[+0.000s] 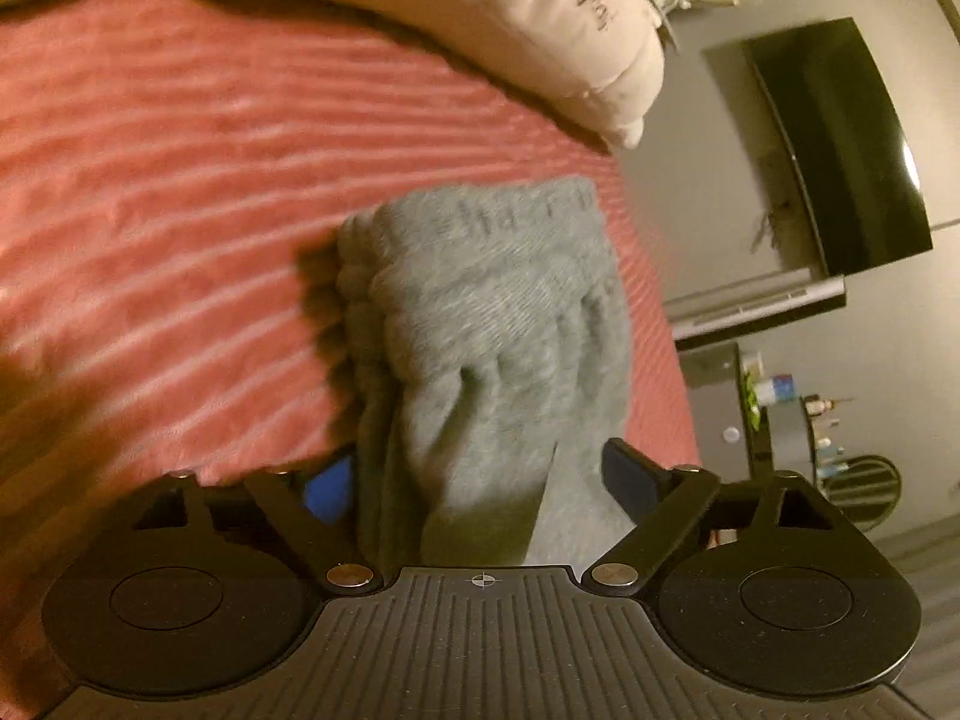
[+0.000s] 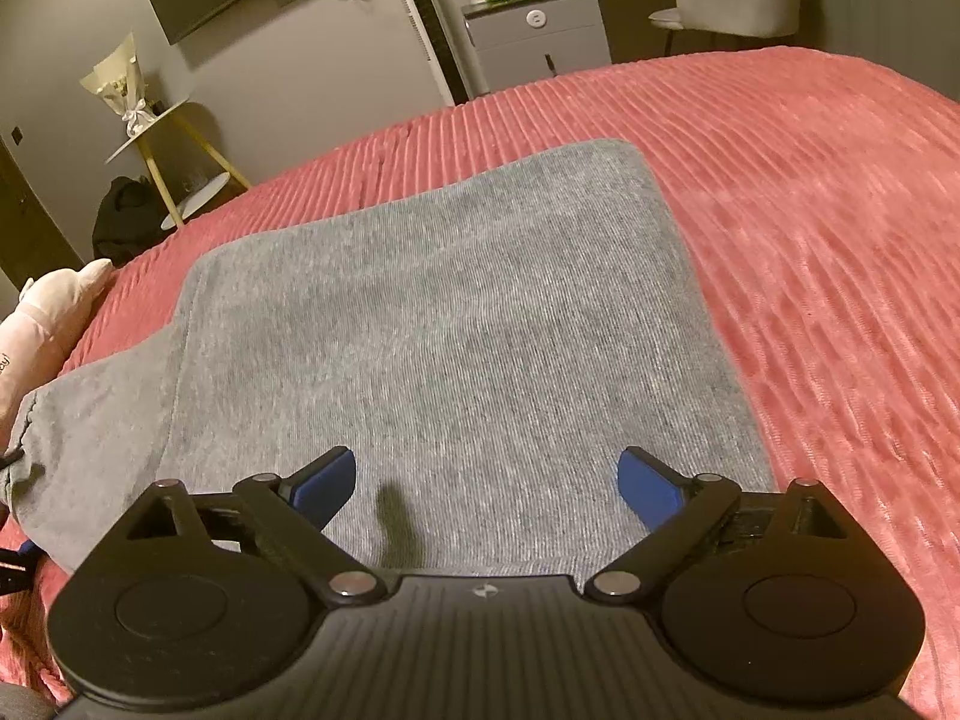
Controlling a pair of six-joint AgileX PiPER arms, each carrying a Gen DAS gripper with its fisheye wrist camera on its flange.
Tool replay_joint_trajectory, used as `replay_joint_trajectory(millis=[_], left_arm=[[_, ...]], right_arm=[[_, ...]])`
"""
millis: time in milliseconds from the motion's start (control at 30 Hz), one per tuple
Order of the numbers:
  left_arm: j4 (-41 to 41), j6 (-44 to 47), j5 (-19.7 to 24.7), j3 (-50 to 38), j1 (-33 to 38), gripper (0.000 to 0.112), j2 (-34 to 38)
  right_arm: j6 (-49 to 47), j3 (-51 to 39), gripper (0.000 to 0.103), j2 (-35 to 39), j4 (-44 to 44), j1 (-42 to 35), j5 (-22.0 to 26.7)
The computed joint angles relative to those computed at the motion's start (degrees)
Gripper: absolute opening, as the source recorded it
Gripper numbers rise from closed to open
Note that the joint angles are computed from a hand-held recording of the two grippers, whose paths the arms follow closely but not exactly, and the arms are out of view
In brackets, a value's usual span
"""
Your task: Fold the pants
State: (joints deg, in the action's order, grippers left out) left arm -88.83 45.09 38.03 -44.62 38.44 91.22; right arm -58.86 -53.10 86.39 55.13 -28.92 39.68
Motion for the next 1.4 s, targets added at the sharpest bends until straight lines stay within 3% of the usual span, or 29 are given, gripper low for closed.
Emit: replay_joint_trajectory(millis=[33,67,167,267,333,367,400,433,500,600,700,867,1033,1100,1133,1200,1267,1300,1400], left_arm=[[1.4,-0.7,-1.4,-0.7,-0.8,0.062,-0.5],[5.1,-3.3,-3.7,-1.7,-1.9,0.042,-0.8],[8.4,-3.5,-4.2,-0.6,-1.2,0.026,-3.2],[2.3,6.0,-2.3,1.2,-0.3,0.025,-4.2],[1.0,6.9,-1.7,0.6,-0.4,0.041,-3.0],[0.9,5.4,-1.8,-0.1,-0.9,0.060,-1.9],[1.1,3.0,-2.7,-0.6,-1.5,0.069,-1.1],[1.4,1.0,-3.6,-1.0,-2.1,0.067,-0.6],[4.8,-4.8,-6.0,-2.7,-3.6,0.029,-0.1],[7.8,-2.5,-8.6,-3.3,-5.8,0.021,-3.8],[13.7,3.3,-15.0,-3.1,-12.5,0.019,-11.8],[16.1,7.1,-19.1,-3.3,-23.5,0.019,-21.4],[42.6,-14.9,-26.7,-5.7,-46.1,0.019,-25.2],[54.1,-24.9,-28.3,-6.1,-54.6,0.026,-22.9],[59.8,-30.4,-27.2,-6.8,-57.5,0.032,-21.2],[71.1,-41.8,-23.1,-8.2,-62.0,0.054,-17.5],[79.4,-53.3,-18.6,-8.5,-64.8,0.057,-16.2],[82.5,-59.0,-17.1,-7.5,-65.0,0.070,-17.0],[96.3,-76.2,-9.8,-6.2,-63.1,0.088,-20.9]], right_arm=[[-0.1,0.0,0.096,0.0,0.0,0.1,-0.1],[-0.2,0.0,0.096,0.0,0.0,0.2,-0.2],[-0.2,0.3,0.096,-0.2,0.0,0.5,-0.7],[-0.6,0.3,0.096,-0.1,0.3,0.2,-0.4],[-0.8,0.3,0.096,0.0,0.6,0.1,-0.5],[-0.9,0.3,0.097,0.0,0.6,0.1,-0.5],[-1.0,0.4,0.097,0.0,0.5,0.2,-0.6],[-1.0,0.4,0.097,-0.1,0.4,0.4,-0.9],[-1.0,0.7,0.097,-0.4,0.0,0.8,-1.4],[-1.3,1.0,0.097,-0.9,0.2,0.5,-1.4],[-3.6,1.6,0.097,-1.0,4.0,-1.7,0.2],[-6.1,1.4,0.097,0.4,10.1,-5.9,3.7],[-9.5,3.9,0.096,-1.4,15.8,-8.5,4.4],[-11.7,5.4,0.096,-2.4,19.3,-10.1,4.7],[-12.8,6.0,0.096,-2.6,21.1,-11.2,5.6],[-13.5,6.7,0.096,-2.9,23.1,-13.5,8.0],[-12.7,6.8,0.097,-3.2,23.2,-15.8,10.9],[-12.1,6.9,0.097,-3.3,22.9,-17.1,12.9],[-12.1,6.8,0.097,-3.1,22.0,-19.7,18.4]])
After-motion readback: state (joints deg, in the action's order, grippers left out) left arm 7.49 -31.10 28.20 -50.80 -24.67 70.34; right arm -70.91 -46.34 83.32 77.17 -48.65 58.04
